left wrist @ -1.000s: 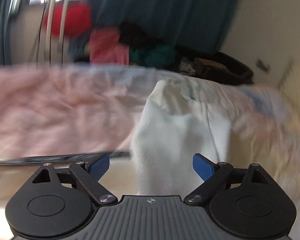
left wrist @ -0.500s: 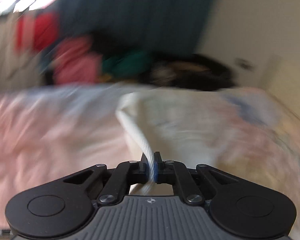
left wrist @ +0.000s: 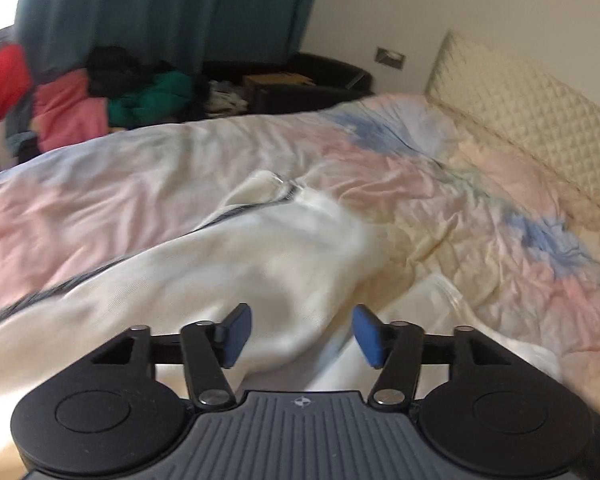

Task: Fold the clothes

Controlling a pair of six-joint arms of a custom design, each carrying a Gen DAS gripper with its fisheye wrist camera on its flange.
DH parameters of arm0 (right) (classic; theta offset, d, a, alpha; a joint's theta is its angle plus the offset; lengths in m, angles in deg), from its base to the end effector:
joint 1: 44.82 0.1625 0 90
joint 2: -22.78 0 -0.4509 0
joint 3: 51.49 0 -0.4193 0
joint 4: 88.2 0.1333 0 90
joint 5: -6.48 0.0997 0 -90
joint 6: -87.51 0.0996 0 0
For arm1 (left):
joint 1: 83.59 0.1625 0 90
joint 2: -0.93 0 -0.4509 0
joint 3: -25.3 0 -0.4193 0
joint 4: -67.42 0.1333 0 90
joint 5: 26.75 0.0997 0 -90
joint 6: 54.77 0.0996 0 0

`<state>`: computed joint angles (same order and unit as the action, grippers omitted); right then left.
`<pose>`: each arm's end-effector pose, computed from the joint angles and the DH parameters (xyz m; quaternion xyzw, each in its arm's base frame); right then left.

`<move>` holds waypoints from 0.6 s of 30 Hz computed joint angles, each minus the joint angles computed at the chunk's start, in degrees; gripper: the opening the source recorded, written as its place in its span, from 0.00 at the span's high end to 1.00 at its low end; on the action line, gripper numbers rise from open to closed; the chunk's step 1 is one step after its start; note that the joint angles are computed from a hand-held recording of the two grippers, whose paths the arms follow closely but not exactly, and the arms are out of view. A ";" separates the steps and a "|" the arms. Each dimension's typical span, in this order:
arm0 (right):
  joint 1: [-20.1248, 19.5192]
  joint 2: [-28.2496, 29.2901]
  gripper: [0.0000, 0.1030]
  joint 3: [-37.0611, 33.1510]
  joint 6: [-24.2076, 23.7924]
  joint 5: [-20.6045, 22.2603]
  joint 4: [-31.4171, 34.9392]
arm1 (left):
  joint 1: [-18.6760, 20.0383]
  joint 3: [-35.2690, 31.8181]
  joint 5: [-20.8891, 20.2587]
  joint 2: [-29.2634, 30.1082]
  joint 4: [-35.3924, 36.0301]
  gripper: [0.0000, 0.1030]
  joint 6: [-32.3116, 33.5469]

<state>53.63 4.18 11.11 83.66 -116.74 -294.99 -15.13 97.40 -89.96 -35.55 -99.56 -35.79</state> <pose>0.2010 -0.8174 0.0856 -0.0860 -0.7851 0.5774 0.2071 -0.1416 -0.8440 0.1855 0.2384 0.8821 -0.3483 0.2090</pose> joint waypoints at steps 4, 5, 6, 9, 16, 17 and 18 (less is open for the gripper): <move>-0.50 -3.09 0.37 4.21 4.39 2.86 2.88 | -1.64 17.87 4.27 -11.01 -9.59 0.35 -2.52; -0.68 -4.02 0.37 5.50 5.66 4.09 3.80 | -2.35 22.17 6.88 -13.44 -12.59 0.34 -2.74; -0.93 -4.74 0.37 6.43 6.55 5.76 4.66 | -3.11 26.28 9.56 -15.79 -15.46 0.34 -2.93; -1.72 -6.77 0.38 8.82 9.13 11.07 7.56 | -5.26 36.89 17.61 -21.69 -23.43 0.32 -5.06; -3.60 -10.68 0.65 11.56 17.91 24.26 19.84 | -8.10 52.14 27.21 -31.16 -33.87 0.29 -15.07; -3.81 -11.09 0.74 11.55 19.66 25.31 22.27 | -8.13 53.02 27.09 -31.95 -34.90 0.29 -16.05; -4.04 -11.47 0.79 11.46 21.31 26.42 24.69 | -8.13 53.97 26.75 -32.49 -36.91 0.28 -16.17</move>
